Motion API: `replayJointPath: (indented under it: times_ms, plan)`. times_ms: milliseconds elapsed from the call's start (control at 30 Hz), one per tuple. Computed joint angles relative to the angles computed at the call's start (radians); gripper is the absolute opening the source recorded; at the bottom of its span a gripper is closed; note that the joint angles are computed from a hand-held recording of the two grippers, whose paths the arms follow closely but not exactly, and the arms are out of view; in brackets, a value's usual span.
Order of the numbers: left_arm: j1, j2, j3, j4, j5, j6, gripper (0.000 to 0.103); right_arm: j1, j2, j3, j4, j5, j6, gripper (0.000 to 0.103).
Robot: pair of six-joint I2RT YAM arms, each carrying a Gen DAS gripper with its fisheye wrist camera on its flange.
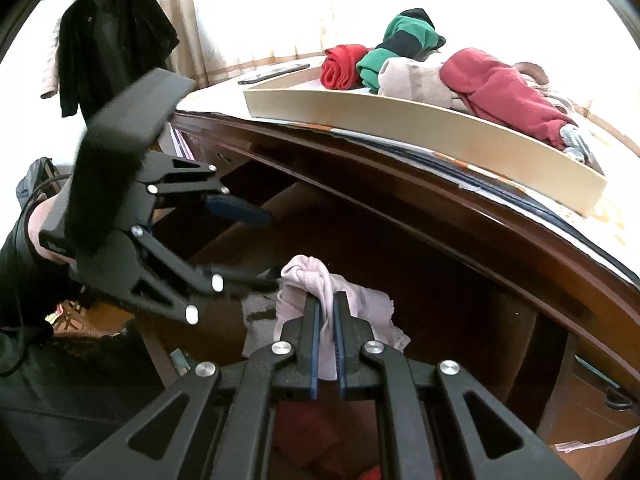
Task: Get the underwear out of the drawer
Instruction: 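Lift white sock and pink underwear out of the drawer over the tray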
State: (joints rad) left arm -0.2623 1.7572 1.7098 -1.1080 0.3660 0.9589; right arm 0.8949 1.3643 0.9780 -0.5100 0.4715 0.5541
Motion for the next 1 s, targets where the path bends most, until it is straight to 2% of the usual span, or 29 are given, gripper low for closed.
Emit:
replayJointPath:
  times_ms: [33, 133, 267, 400, 467, 600, 667, 733, 833, 1000]
  plan:
    - [0.048, 0.038, 0.059, -0.066, 0.005, 0.064, 0.062, 0.001, -0.005, -0.004, 0.002, 0.002, 0.001, 0.007]
    - [0.022, 0.094, 0.128, -0.132, -0.035, 0.086, 0.062, 0.003, -0.019, -0.016, 0.009, 0.011, 0.006, 0.007]
    - [-0.011, 0.128, 0.138, -0.142, -0.103, 0.117, 0.063, 0.004, -0.047, -0.047, 0.023, 0.02, 0.016, 0.007]
    - [-0.049, 0.118, 0.078, -0.105, -0.162, 0.149, 0.063, 0.005, -0.063, -0.068, 0.034, 0.024, 0.025, 0.007]
    - [-0.07, 0.124, 0.061, -0.086, -0.185, 0.133, 0.063, 0.006, -0.066, -0.074, 0.038, 0.025, 0.025, 0.007]
    - [-0.092, 0.169, 0.095, -0.122, -0.197, 0.125, 0.062, 0.007, -0.065, -0.08, 0.051, 0.026, 0.024, 0.007]
    - [-0.102, 0.191, 0.111, -0.144, -0.2, 0.117, 0.048, 0.008, -0.065, -0.083, 0.057, 0.027, 0.025, 0.007]
    - [-0.099, 0.199, 0.116, -0.146, -0.193, 0.123, 0.014, 0.012, -0.066, -0.086, 0.062, 0.032, 0.027, 0.007]
    - [-0.091, 0.165, 0.071, -0.107, -0.166, 0.143, 0.009, 0.019, -0.073, -0.093, 0.07, 0.043, 0.035, 0.007]
    - [-0.048, 0.116, 0.025, -0.056, -0.076, 0.113, 0.008, 0.026, -0.091, -0.102, 0.075, 0.06, 0.048, 0.007]
